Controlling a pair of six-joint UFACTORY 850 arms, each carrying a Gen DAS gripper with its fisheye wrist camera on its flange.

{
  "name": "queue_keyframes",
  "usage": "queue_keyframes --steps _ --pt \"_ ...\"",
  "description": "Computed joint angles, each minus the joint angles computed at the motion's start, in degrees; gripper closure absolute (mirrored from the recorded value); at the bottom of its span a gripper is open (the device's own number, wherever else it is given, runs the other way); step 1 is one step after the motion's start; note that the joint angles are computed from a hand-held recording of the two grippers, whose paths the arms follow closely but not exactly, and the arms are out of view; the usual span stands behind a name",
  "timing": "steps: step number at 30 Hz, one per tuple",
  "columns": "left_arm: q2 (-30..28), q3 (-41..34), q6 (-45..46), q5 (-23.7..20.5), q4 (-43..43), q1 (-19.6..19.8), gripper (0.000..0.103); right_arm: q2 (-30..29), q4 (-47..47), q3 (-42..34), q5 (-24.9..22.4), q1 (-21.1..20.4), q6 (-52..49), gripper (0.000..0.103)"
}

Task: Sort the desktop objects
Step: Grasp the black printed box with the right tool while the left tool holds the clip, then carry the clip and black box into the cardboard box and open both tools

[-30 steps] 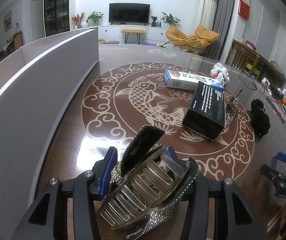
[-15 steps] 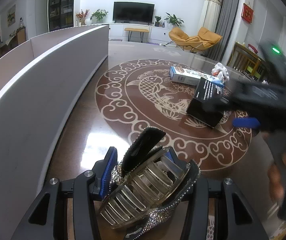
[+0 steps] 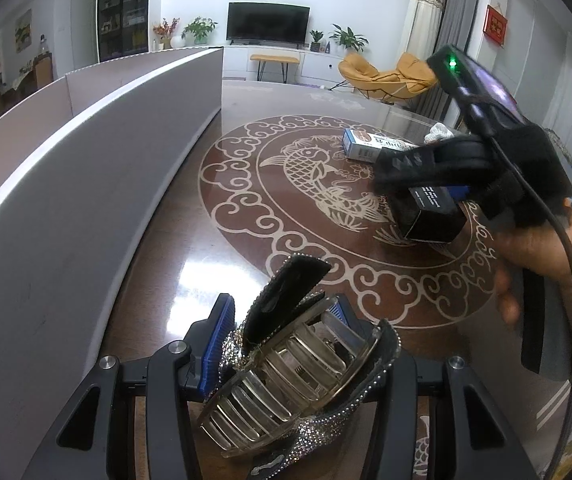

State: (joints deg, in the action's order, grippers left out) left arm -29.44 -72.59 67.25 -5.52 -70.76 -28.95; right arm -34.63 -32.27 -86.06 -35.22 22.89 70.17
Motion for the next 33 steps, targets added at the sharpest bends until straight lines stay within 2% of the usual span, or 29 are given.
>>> queue_keyframes --steps 5,9,13,15,19,24,29,33 --pt "0.2 0.3 -0.7 -0.2 1.0 0.1 0.054 4.5 -6.2 7.1 5.6 0.5 3.8 0.044" --pt "1.1 1.3 -1.0 -1.2 1.3 0.3 0.054 9.5 -5.5 14.6 15.3 -0.1 4.2 0.044" --pt "2.3 2.5 9.1 -2.7 -8.6 0.5 0.054 17.7 2.7 25.7 27.3 -1.8 -1.4 0.044" --pt "3.2 3.3 13.7 -3.7 -13.3 0.5 0.054 20.2 7.2 28.4 29.2 -1.9 -6.0 0.044" --pt "5.3 4.9 18.1 -6.1 -17.7 0.5 0.054 25.3 1.8 31.5 27.4 -0.1 -1.5 0.044" --pt "9.4 6.5 18.5 -11.0 -19.2 2.4 0.054 26.1 -2.9 29.1 23.8 2.6 2.0 0.044" --pt "13.0 5.8 15.3 -15.9 -17.6 7.0 0.054 24.0 4.7 21.8 21.8 5.8 -8.1 0.044" --pt "13.7 2.5 10.2 -17.6 -12.7 12.5 0.054 17.2 15.9 10.1 21.8 7.9 -21.2 0.044"
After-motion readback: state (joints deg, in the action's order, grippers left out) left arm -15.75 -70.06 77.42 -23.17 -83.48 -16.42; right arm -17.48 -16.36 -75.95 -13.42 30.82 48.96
